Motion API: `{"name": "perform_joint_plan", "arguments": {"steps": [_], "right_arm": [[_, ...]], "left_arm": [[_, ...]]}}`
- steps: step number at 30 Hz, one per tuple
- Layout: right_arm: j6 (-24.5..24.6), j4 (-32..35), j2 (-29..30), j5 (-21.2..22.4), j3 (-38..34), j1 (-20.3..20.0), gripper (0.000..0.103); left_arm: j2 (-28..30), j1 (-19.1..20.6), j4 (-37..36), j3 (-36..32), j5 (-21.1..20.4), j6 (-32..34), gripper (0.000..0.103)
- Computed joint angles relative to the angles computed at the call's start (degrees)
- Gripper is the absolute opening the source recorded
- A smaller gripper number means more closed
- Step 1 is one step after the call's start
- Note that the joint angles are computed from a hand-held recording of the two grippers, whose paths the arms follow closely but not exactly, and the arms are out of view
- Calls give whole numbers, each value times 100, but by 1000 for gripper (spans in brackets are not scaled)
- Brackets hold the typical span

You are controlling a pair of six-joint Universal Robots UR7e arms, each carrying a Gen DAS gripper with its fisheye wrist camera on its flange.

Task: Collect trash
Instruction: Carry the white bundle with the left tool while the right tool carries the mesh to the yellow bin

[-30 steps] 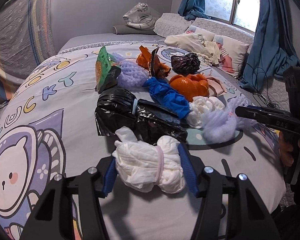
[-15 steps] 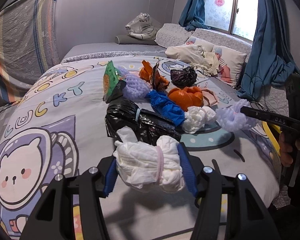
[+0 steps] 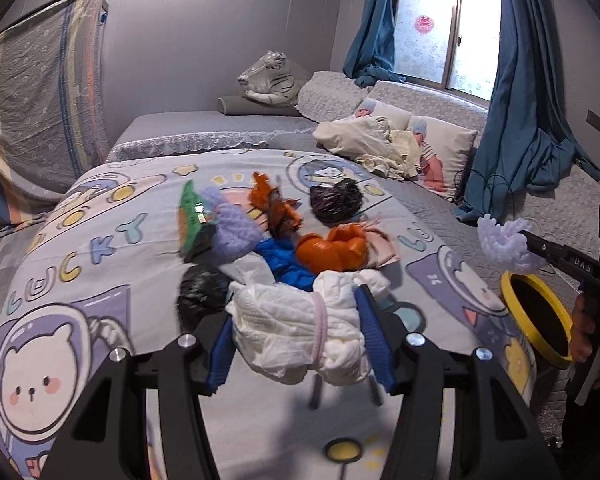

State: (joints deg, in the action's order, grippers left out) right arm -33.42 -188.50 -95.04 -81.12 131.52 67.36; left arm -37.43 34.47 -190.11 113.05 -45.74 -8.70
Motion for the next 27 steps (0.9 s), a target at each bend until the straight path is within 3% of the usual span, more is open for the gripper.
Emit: {"name": "perform_joint_plan", "arguments": {"steps": [7, 15, 22, 27], "right_arm": [[262, -717, -424, -49, 224, -440, 18], [272, -2384, -836, -538, 568, -913, 18], [166, -3576, -791, -1711, 583, -1000, 18], [166, -3930, -827, -2080, 609, -1291, 18]], "left_arm": [[588, -79, 180, -853, -463, 489, 53], [1419, -172, 599, -2207, -1395, 1188, 53], [2319, -276, 1501, -3670, -2412, 1272, 53], [2755, -398, 2028, -4365, -2602, 1310, 53]]}}
